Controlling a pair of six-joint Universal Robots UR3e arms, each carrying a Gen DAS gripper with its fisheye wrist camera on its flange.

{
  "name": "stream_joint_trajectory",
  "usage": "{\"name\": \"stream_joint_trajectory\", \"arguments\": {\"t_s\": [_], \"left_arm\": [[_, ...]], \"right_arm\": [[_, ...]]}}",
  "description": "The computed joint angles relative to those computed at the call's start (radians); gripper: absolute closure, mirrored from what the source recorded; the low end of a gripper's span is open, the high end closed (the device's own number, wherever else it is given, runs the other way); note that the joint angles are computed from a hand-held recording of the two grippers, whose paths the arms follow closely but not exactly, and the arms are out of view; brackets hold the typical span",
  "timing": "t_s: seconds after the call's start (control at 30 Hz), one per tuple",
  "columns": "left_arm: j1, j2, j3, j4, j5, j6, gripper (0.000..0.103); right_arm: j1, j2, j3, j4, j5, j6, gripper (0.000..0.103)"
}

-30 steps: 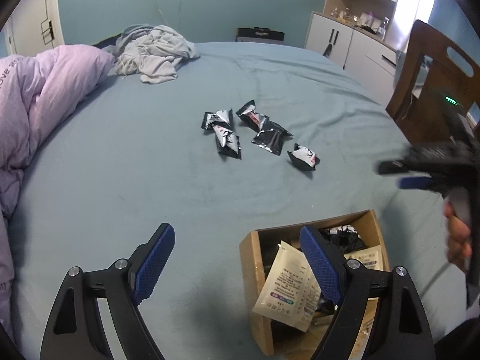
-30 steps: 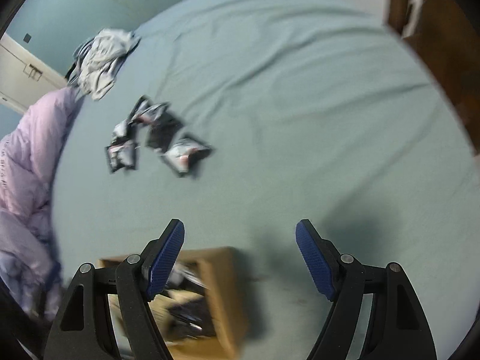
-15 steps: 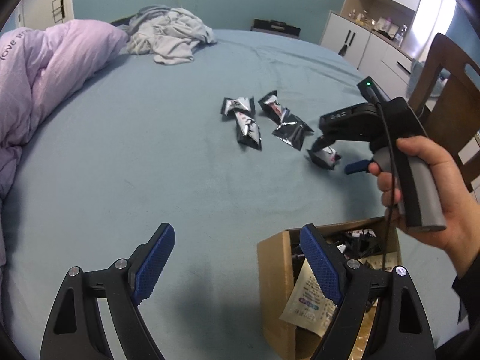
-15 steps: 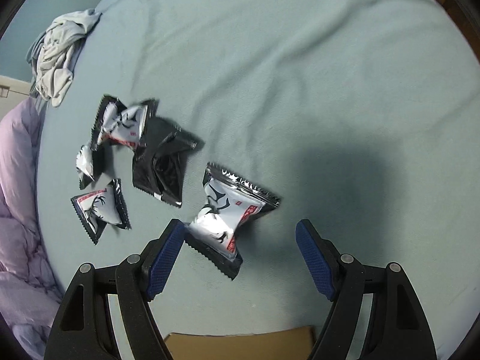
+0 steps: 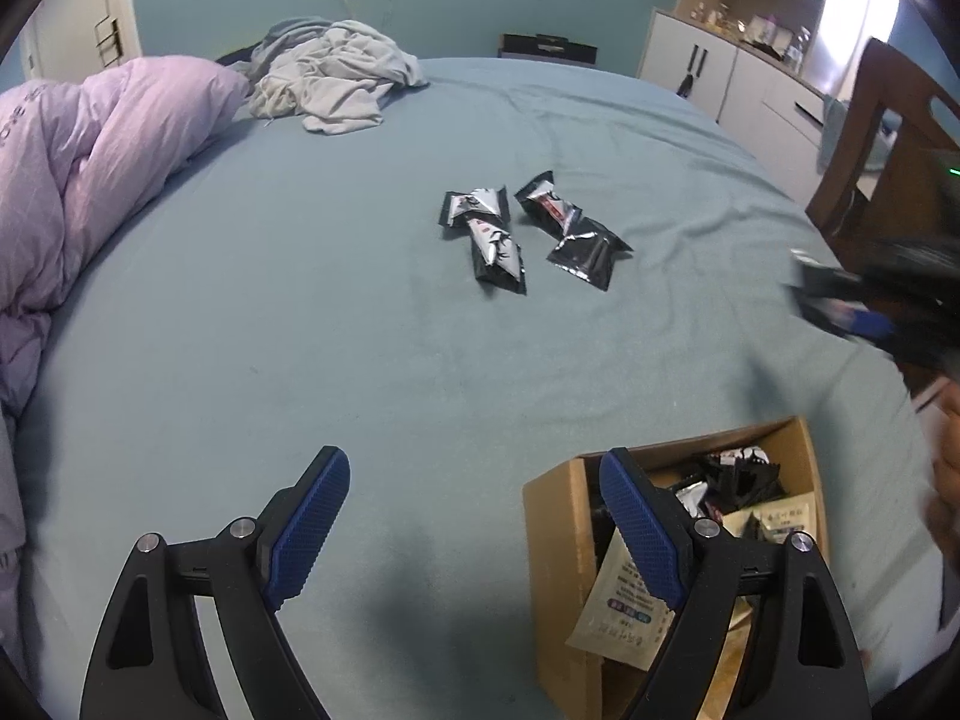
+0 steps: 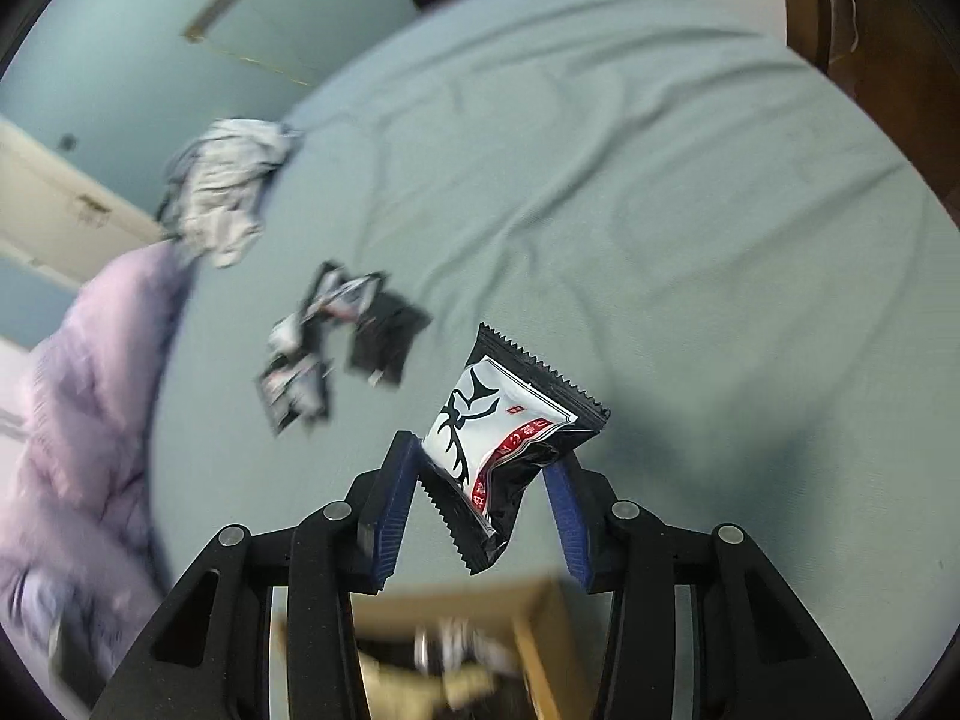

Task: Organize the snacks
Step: 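Grasp a white deer-logo packet with the right gripper while the left gripper grasps another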

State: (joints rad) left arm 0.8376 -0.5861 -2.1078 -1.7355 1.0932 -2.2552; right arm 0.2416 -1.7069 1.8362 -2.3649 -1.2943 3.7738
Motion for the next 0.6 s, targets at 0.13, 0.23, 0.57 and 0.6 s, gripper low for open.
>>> {"name": "stream_joint_trajectory", "arguments": {"t_s": [0.13,0.23,0.57,0.6], "left_arm": [[-0.165,-0.122,0.009,0.143,0.055,-0.108,0.016],[-0.316,-0.243,0.026,0.3,0.107,-0.214,0.016],[-0.643,-0.836,0.181,0.789,0.274,-0.501,0.011],[-0.676,-0.906,0.213,0.832,0.321,-0.521,0.011]], "right_arm": [[-0.015,-0.311,0.226,-0.004,0.064,-0.008,0.062],[0.042,-0.4,0.319,-0.05,-0.004,-0.029,0.062],[0.007,-0.321,0.425,-0.168,0.064,-0.069,0.062],[0.006,-0.315,0.419,-0.169,0.059,-0.076,0.062]]}}
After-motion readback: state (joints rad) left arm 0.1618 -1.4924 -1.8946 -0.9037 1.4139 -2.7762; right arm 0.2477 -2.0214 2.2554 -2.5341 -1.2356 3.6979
